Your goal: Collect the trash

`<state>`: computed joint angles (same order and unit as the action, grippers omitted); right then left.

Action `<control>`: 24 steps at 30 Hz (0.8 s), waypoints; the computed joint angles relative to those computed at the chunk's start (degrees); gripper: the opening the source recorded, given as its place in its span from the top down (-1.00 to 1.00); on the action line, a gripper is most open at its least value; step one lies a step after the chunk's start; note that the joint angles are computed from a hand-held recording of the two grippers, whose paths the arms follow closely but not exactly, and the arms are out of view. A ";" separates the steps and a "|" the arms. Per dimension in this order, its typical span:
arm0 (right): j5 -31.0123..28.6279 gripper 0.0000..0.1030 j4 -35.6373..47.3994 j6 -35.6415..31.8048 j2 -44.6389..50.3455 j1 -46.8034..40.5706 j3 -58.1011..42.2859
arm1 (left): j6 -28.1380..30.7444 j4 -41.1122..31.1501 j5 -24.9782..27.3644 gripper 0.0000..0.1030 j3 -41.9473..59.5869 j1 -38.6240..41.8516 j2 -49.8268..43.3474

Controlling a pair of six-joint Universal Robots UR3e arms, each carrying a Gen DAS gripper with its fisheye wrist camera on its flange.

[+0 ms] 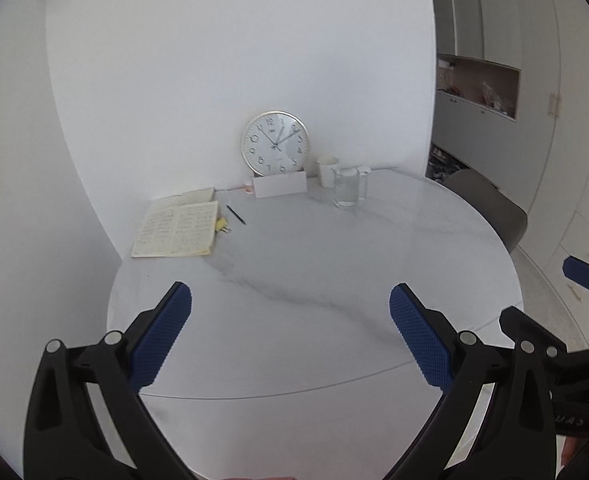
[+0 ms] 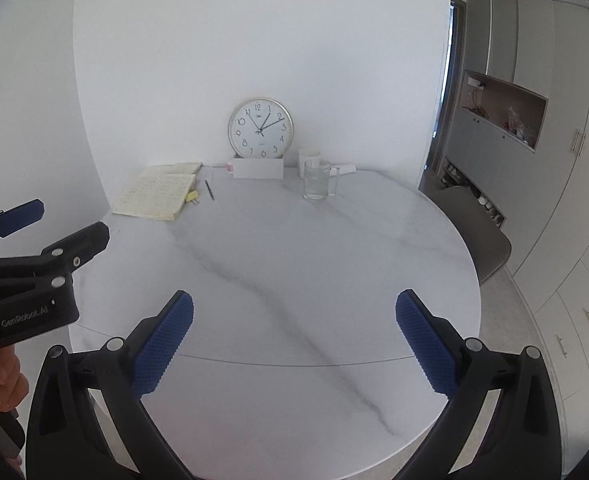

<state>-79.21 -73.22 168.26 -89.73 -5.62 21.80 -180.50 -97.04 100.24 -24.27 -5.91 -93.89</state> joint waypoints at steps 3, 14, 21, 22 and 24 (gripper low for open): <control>-0.60 -0.95 -0.40 1.84 0.46 0.99 0.02 | -1.25 -2.89 2.84 -0.85 6.15 -1.44 -3.56; 2.22 -0.95 1.37 0.77 -1.45 -1.53 1.81 | -2.09 -7.89 3.19 -0.84 12.77 -2.35 -6.52; 3.06 -0.95 1.22 0.03 -2.46 -2.82 3.63 | -2.60 -8.85 2.65 -0.85 14.14 -2.50 -7.71; 3.21 -0.95 1.25 -0.05 -2.67 -2.93 3.96 | -2.80 -9.41 2.62 -0.85 15.00 -2.52 -8.12; 3.31 -0.95 1.54 -0.32 -2.72 -3.08 3.92 | -2.75 -10.37 2.34 -0.84 16.81 -2.34 -9.07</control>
<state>-75.90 -71.68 167.94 -92.44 -8.70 25.72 -183.25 -107.41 102.58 -7.46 -8.25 -102.96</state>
